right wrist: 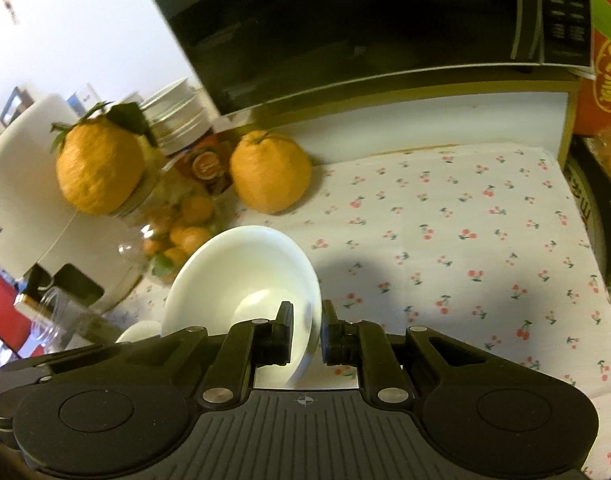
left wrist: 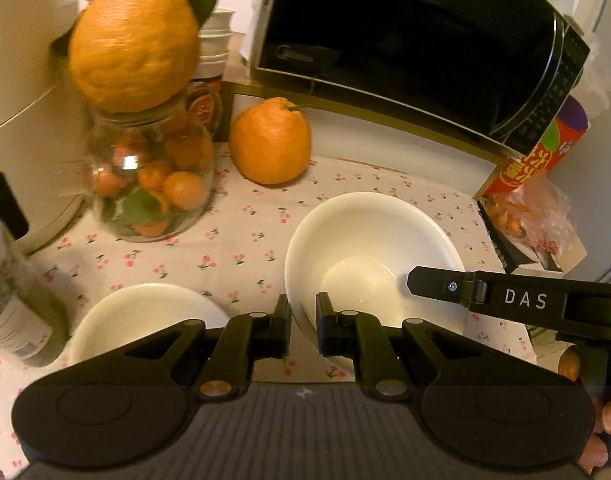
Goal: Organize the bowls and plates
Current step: 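Lift the white bowl with both grippers and carry it toward the plate stack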
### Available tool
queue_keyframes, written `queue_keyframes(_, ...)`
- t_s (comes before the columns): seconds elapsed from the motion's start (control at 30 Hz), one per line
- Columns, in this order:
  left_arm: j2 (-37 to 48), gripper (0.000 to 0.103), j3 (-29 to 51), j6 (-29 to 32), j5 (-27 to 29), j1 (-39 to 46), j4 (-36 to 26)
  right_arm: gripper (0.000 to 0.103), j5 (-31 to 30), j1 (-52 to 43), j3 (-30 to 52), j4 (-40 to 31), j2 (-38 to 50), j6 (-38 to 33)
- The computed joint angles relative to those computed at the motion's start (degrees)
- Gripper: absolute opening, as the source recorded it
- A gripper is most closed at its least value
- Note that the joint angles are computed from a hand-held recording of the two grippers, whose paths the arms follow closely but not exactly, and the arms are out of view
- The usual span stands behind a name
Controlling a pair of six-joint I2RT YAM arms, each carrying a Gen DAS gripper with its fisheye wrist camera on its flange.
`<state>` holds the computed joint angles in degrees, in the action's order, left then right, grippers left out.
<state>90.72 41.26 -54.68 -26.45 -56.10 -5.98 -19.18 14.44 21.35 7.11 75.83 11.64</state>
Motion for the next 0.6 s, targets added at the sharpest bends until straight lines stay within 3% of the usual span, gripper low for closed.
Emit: queue_keyframes(0.6, -14.6, 0.011, -10.8, -8.3, -0.3, -0.6, -5.3, 0.015, 6.4, 15.3, 0.3, -1.9, -3.9, 3.4)
